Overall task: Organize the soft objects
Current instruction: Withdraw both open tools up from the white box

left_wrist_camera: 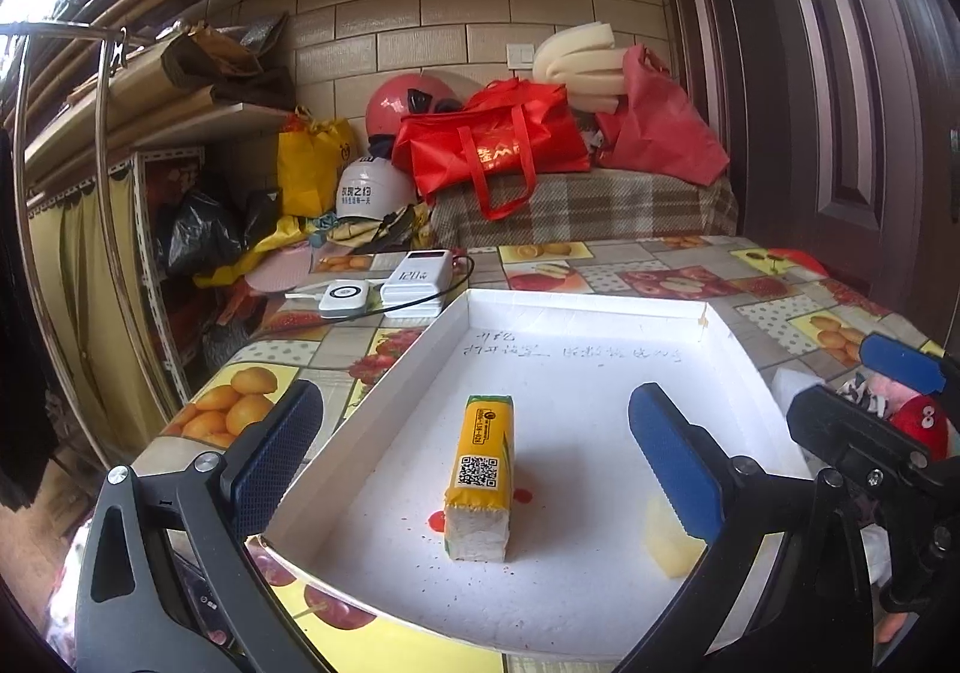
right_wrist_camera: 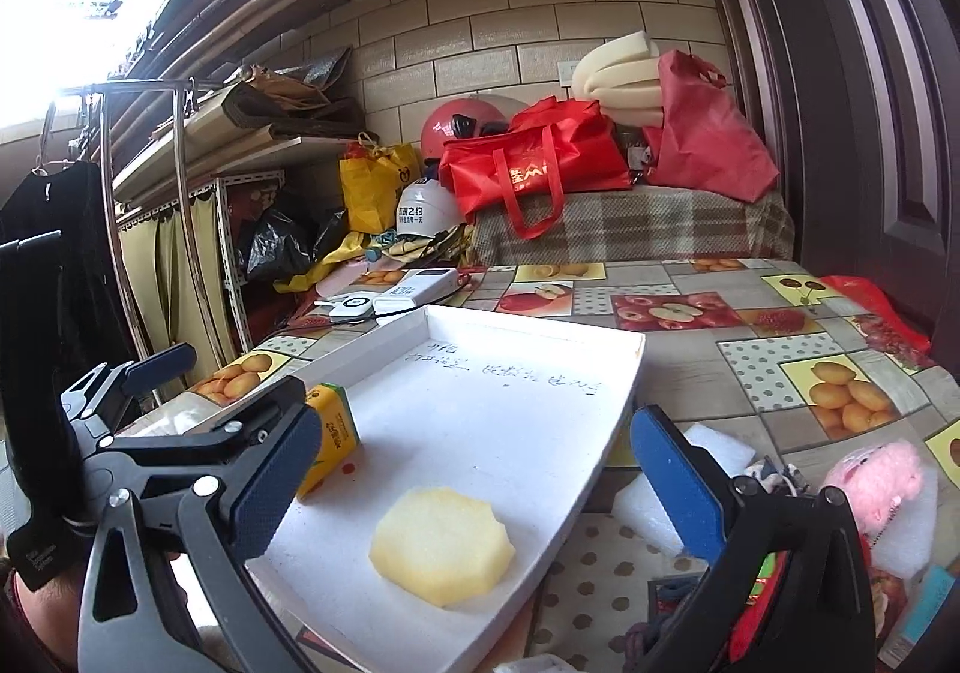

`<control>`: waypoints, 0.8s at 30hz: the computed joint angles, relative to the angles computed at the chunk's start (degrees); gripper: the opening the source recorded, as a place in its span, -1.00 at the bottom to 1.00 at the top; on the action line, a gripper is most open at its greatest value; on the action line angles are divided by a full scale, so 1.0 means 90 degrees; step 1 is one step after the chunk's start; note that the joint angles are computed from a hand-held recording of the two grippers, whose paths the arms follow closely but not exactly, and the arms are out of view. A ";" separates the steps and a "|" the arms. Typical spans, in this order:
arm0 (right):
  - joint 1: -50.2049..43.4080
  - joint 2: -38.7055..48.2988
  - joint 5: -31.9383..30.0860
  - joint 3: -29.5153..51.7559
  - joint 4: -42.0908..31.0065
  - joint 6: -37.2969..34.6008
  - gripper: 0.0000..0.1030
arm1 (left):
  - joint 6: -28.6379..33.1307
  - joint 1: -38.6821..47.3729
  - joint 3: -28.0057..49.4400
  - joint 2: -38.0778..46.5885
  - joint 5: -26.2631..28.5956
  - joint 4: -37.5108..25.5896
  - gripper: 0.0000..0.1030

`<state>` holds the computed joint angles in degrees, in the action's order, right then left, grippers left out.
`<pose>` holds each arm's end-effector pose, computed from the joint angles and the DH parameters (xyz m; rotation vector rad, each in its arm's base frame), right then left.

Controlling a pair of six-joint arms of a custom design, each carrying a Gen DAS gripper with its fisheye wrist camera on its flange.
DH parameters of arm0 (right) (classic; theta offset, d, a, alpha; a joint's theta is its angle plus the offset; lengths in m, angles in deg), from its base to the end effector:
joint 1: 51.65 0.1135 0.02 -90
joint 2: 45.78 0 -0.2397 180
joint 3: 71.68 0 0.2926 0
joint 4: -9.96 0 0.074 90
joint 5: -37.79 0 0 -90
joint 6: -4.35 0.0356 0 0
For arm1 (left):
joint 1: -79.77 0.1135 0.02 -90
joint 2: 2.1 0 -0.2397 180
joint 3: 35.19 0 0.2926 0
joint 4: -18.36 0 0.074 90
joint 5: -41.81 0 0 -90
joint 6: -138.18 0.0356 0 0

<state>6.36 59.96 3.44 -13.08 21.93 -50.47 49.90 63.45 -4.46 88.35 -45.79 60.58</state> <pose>0.2162 0.2906 0.0755 0.1292 1.8975 0.0260 0.2625 -0.0784 0.0676 0.3235 1.8535 -0.2144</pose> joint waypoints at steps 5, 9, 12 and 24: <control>0.0002 -0.0301 0.0102 -0.0290 -0.0240 0.0323 0.99 | -0.0180 0.0132 -0.0043 -0.0035 0.0183 0.0044 1.00; 0.0092 -0.0516 0.0124 -0.0715 0.0389 0.0236 0.99 | -0.0104 0.0057 -0.0138 -0.0089 0.0249 0.0143 1.00; 0.0297 -0.0700 0.0308 -0.1125 0.1296 -0.0286 0.99 | -0.0129 0.0094 -0.0167 -0.0103 0.0386 0.0171 1.00; 0.1024 -0.2797 0.0886 -0.2528 0.1946 -0.1095 1.00 | -0.0275 0.0295 -0.0219 -0.0143 0.0898 0.0230 1.00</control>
<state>15.57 34.78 11.41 -35.83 39.45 -60.32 47.42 66.10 -6.44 87.07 -37.72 62.65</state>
